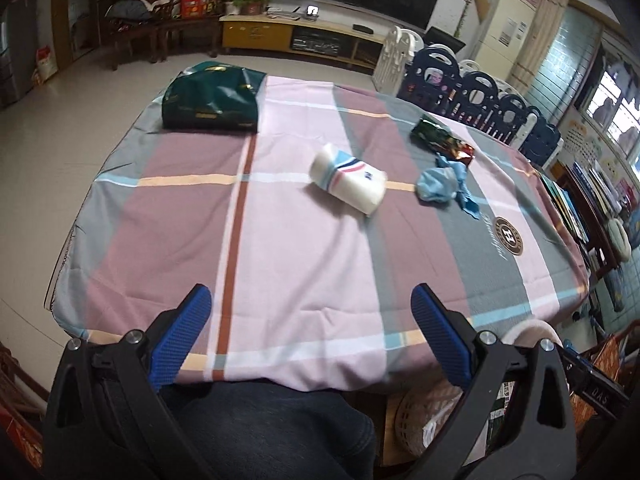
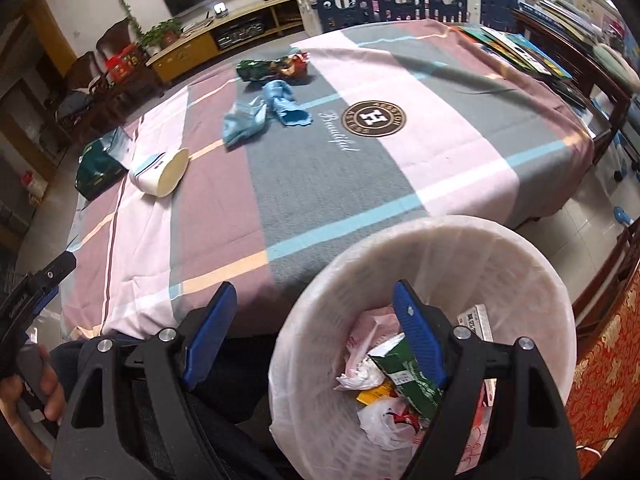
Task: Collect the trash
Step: 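Move both open tools back over the table toward the paper cup and mask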
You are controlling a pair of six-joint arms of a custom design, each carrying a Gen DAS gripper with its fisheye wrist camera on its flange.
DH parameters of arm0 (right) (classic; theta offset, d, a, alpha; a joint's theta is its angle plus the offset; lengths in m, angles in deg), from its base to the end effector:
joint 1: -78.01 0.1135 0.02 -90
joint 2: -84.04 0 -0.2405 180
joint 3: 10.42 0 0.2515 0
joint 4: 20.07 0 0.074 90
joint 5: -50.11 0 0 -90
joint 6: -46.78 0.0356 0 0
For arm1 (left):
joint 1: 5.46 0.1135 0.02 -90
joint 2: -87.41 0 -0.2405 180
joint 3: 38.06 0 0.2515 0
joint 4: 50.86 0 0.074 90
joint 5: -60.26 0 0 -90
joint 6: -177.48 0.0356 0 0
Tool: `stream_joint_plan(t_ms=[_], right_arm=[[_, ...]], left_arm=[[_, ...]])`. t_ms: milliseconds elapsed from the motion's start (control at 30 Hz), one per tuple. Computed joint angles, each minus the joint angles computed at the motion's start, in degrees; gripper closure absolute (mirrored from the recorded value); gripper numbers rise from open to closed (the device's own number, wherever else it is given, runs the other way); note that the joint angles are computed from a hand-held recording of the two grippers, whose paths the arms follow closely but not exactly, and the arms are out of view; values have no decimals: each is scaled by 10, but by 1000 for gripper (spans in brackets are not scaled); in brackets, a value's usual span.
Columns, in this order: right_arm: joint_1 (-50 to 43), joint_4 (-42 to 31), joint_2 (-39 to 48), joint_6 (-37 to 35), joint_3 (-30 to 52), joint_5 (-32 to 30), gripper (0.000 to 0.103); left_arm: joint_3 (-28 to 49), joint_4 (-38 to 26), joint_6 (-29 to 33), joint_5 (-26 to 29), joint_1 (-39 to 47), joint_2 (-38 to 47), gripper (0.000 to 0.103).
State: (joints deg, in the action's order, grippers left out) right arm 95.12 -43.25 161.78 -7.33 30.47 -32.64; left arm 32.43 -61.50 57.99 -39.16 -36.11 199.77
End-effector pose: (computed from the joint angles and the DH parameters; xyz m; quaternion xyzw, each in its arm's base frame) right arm 0.2162 0.0618 0.1030 0.1734 0.9485 0.0605 0.2582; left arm 0.3171 -0.1812 0.0815 -0.0168 0.9440 -0.0932 0.3161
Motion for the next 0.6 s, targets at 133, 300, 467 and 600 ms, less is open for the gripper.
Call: stream_joint_plan(t_ms=[133, 300, 467, 600], right_arm=[[10, 7, 43, -1, 29, -1, 24], [-10, 19, 90, -17, 79, -27, 24], [-32, 37, 214, -44, 218, -44, 24], [-25, 9, 380, -105, 418, -7, 24]], left_arm=[[43, -19, 25, 14, 23, 32, 4], [140, -40, 84, 9, 52, 102, 4], [281, -79, 121, 39, 97, 190, 4], [320, -81, 124, 64, 112, 228, 4]])
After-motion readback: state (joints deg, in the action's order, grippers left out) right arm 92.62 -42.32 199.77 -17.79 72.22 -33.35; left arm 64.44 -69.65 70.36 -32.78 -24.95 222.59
